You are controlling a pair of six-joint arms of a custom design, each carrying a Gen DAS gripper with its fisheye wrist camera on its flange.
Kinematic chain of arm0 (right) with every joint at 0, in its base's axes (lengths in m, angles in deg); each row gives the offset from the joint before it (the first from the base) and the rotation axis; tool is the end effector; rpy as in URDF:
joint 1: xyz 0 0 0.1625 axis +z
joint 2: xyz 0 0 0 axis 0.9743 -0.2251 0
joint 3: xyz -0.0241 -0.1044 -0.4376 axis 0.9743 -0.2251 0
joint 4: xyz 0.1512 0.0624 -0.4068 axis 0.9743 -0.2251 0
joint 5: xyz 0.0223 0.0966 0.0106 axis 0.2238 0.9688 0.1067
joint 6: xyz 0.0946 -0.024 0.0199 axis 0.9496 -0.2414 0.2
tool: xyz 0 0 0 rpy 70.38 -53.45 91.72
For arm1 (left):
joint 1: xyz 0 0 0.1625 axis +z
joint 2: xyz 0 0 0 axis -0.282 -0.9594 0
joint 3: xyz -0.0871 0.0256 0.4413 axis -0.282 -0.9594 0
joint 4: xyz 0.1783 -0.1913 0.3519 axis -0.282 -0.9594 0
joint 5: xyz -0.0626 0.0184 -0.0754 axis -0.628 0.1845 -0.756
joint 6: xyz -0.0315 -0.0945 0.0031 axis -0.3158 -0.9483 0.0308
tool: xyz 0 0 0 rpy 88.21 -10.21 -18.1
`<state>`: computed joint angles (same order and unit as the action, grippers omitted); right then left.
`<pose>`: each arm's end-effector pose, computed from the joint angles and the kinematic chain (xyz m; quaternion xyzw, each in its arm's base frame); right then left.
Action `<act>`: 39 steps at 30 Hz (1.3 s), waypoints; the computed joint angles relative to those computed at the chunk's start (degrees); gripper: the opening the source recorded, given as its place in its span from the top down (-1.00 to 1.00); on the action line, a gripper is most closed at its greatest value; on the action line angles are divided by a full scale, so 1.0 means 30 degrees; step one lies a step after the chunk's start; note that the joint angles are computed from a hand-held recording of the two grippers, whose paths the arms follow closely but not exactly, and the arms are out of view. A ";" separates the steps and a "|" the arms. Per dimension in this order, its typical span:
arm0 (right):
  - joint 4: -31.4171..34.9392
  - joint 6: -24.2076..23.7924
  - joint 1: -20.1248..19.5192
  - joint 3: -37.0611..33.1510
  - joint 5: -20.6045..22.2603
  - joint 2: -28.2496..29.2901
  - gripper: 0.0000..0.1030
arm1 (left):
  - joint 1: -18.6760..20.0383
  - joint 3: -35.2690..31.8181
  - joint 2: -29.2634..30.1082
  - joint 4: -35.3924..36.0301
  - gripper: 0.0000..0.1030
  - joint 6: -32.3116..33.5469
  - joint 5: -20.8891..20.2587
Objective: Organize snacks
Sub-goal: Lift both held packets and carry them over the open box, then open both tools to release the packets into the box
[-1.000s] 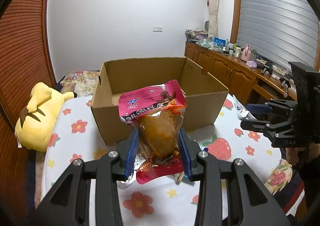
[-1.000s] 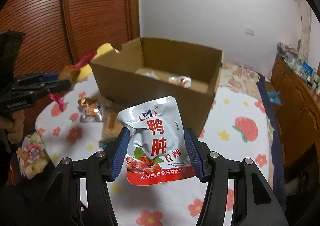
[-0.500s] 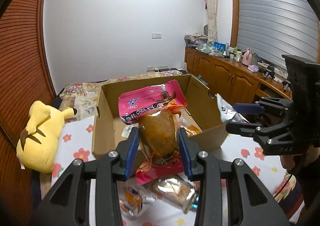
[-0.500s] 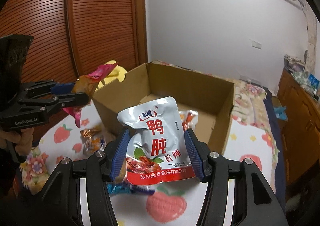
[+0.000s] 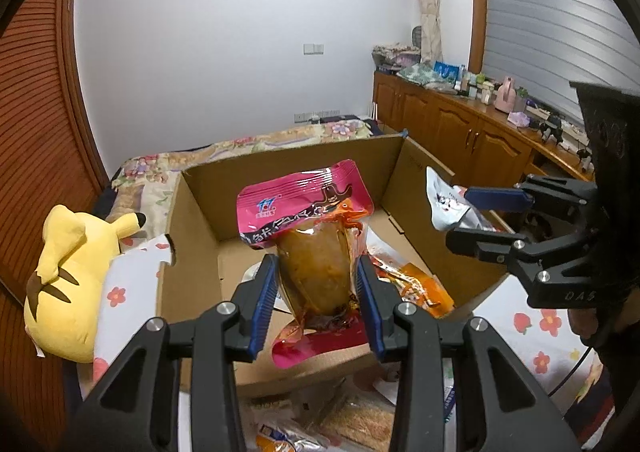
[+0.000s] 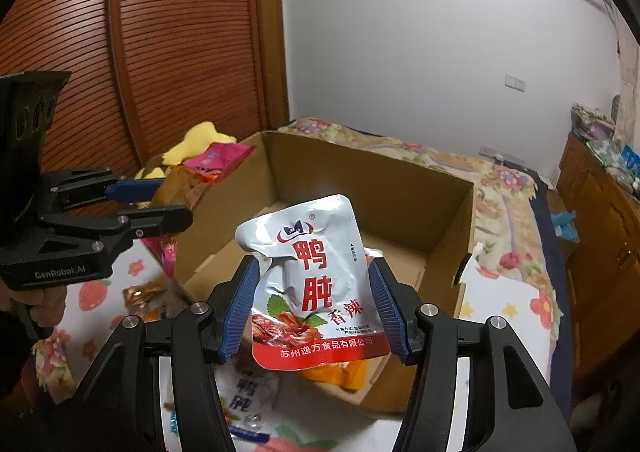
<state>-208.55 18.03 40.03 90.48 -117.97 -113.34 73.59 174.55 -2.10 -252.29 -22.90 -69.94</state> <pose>0.3142 -0.4624 0.0394 0.2501 -0.8418 0.3726 0.3000 -0.1136 -0.4937 0.2595 0.4344 0.8412 -0.2672 0.1796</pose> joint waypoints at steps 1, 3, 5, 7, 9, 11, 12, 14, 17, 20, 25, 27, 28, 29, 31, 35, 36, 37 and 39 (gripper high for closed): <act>0.0103 0.0022 -0.0057 -0.0104 -0.0038 0.0034 -0.13 | 0.0047 -0.0093 0.0232 0.0013 0.27 -0.0017 0.0050; 0.0265 0.0109 -0.0249 -0.0251 -0.0129 0.0121 -0.13 | 0.0136 -0.0249 0.0592 0.0066 0.27 -0.0041 0.0117; 0.0472 0.0262 -0.0392 -0.0372 -0.0133 0.0212 -0.13 | 0.0173 -0.0311 0.0815 0.0081 0.26 -0.0061 0.0193; 0.0711 0.0459 -0.0506 -0.0408 -0.0013 0.0189 -0.14 | 0.0183 -0.0346 0.1012 0.0120 0.26 -0.0086 0.0262; 0.0848 0.0694 -0.0591 -0.0537 0.0131 0.0271 -0.15 | 0.0200 -0.0378 0.1152 0.0127 0.26 -0.0073 0.0281; 0.0859 0.0936 -0.0639 -0.0487 0.0463 0.0250 -0.15 | 0.0215 -0.0406 0.1254 0.0101 0.26 -0.0056 0.0282; 0.1008 0.1041 -0.0724 -0.0510 0.0643 0.0162 -0.16 | 0.0207 -0.0392 0.1287 0.0075 0.26 -0.0055 0.0294; 0.1150 0.1341 -0.0820 -0.0535 0.0835 0.0150 -0.18 | 0.0293 -0.0490 0.1377 0.0109 0.26 -0.0033 0.0270; 0.1063 0.1473 -0.0866 -0.0604 0.0812 0.0254 -0.18 | 0.0352 -0.0568 0.1478 0.0172 0.26 0.0014 0.0286; 0.1073 0.1471 -0.0867 -0.0631 0.0686 0.0324 -0.18 | 0.0342 -0.0608 0.1563 0.0182 0.26 -0.0015 0.0331; 0.1032 0.1421 -0.0755 -0.0544 0.0577 0.0309 -0.18 | 0.0321 -0.0635 0.1764 -0.0044 0.23 -0.0101 0.0576; 0.0860 0.1369 -0.0641 -0.0422 0.0557 0.0323 -0.18 | 0.0310 -0.0580 0.1884 -0.0417 0.22 -0.0081 0.0865; 0.0833 0.1404 -0.0560 -0.0497 0.0483 0.0455 -0.18 | 0.0309 -0.0543 0.1913 -0.0561 0.22 -0.0077 0.0985; 0.0798 0.1422 -0.0485 -0.0473 0.0432 0.0496 -0.18 | 0.0345 -0.0526 0.1927 -0.0651 0.21 -0.0102 0.1026; 0.0723 0.1441 -0.0424 -0.0380 0.0396 0.0505 -0.18 | 0.0401 -0.0507 0.1884 -0.0602 0.16 -0.0223 0.0974; 0.0575 0.1503 -0.0252 -0.0274 0.0213 0.0557 -0.18 | 0.0433 -0.0451 0.1721 -0.0518 0.12 -0.0388 0.0787; 0.0576 0.1533 -0.0198 -0.0303 0.0162 0.0587 -0.18 | 0.0347 -0.0321 0.1649 -0.0794 0.12 -0.0274 0.0832; 0.0537 0.1555 -0.0145 -0.0275 0.0119 0.0584 -0.18 | 0.0273 -0.0238 0.1527 -0.0854 0.12 -0.0225 0.0791; 0.0456 0.1622 0.0020 -0.0225 -0.0012 0.0610 -0.18 | 0.0165 -0.0145 0.1299 -0.0789 0.12 -0.0247 0.0672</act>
<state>-207.18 22.90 40.09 89.80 -118.00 -111.51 74.08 174.11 1.80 -254.66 -23.64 -67.93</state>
